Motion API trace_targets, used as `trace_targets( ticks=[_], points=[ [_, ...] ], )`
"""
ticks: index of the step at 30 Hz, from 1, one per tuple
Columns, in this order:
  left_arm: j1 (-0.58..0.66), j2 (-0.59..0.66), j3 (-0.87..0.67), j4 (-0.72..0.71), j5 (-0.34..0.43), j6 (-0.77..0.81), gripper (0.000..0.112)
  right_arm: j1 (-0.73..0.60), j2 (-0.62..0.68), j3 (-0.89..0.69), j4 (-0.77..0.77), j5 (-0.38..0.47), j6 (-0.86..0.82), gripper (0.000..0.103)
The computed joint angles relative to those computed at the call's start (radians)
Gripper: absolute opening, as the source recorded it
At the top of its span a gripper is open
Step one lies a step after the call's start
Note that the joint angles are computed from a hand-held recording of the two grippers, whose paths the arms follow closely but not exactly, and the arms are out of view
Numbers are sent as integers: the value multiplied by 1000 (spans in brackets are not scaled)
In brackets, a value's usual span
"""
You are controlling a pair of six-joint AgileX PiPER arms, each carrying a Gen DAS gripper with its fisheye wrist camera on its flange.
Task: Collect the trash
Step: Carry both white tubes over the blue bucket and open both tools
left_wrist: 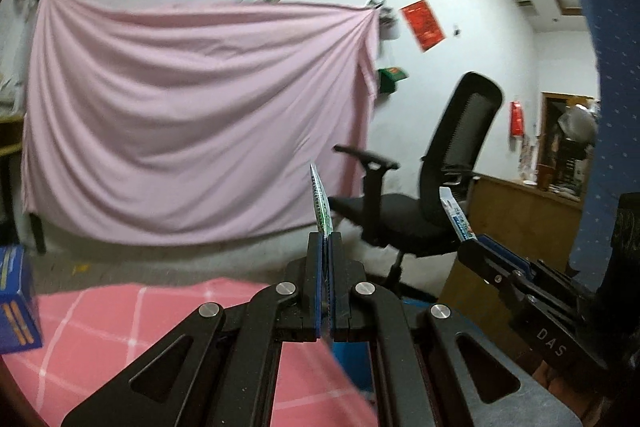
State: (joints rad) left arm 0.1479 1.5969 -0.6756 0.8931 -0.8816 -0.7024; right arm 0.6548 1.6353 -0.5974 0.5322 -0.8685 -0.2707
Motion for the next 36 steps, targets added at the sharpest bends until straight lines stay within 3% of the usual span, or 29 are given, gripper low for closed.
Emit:
trace_targets(
  ticks=[4,12,27,31,36],
  points=[
    [-79,-2,14,-68,-8,72,0,-17,-45,69,14,-70,5,20],
    [-252,-7,8,-187,52,180,0,-90,-111,177,15,-96,49,20],
    [-449,75,-74,-298,240,239,0,-303,-143,213,-99,95,210,20],
    [-463,102,-130,-234,336,156,0,-352,-136,204,-155,148,265,20],
    [-460,150,-228,7,459,-121,1,-375,-116,176,-160,227,281,20]
  ],
)
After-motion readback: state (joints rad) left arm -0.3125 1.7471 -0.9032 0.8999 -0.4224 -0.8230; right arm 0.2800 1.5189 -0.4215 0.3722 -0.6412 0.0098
